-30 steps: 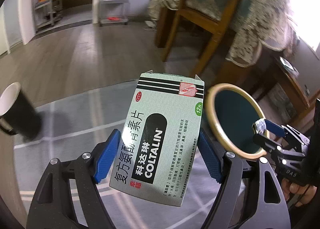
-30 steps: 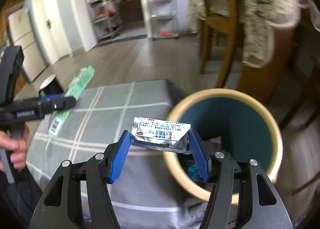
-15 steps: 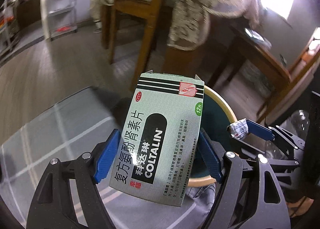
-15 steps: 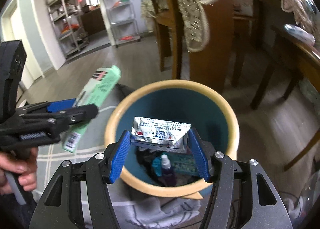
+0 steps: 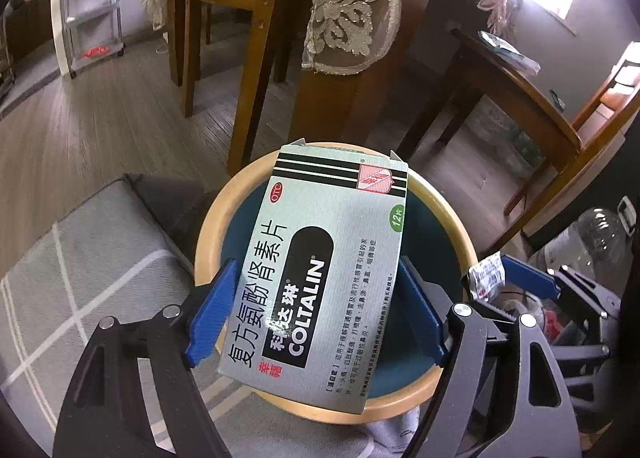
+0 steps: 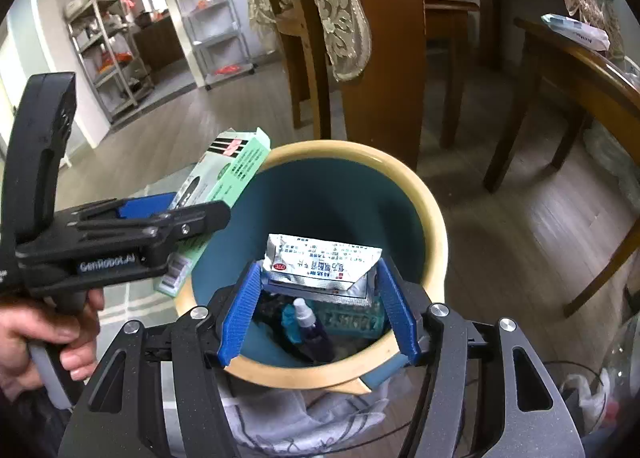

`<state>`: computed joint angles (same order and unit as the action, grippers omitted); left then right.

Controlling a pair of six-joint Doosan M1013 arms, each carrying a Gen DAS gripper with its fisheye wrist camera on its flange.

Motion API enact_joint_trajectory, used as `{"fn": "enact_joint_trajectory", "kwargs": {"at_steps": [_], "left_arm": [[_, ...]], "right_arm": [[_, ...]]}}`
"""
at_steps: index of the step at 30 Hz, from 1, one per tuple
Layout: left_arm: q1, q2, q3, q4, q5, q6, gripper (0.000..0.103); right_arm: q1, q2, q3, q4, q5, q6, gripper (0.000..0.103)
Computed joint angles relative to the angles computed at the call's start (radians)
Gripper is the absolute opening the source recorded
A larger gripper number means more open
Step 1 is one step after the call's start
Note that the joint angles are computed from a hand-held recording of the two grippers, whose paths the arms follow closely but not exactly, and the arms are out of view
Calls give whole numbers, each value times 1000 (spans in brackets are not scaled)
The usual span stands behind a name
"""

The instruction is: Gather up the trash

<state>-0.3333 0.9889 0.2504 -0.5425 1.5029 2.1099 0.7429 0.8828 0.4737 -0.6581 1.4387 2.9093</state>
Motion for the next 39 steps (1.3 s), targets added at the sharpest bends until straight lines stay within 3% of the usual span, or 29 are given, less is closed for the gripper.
{"fn": "enact_joint_trajectory", "kwargs": {"at_steps": [8, 15, 19, 28, 39], "left_arm": [[12, 38, -80, -41, 44, -43, 83], [26, 27, -68, -42, 21, -67, 84], [39, -34, 49, -46, -39, -39, 87], [56, -183, 316, -36, -200, 102, 95], [83, -299, 497, -60, -358, 183, 97]], "right_arm": [[-11, 19, -28, 41, 7, -25, 62], [-19, 40, -59, 62, 0, -47, 62], [-26, 34, -40, 86, -30, -34, 71], [-3, 56, -97, 37, 7, -43, 76], [57, 52, -119, -116, 75, 3, 86]]}}
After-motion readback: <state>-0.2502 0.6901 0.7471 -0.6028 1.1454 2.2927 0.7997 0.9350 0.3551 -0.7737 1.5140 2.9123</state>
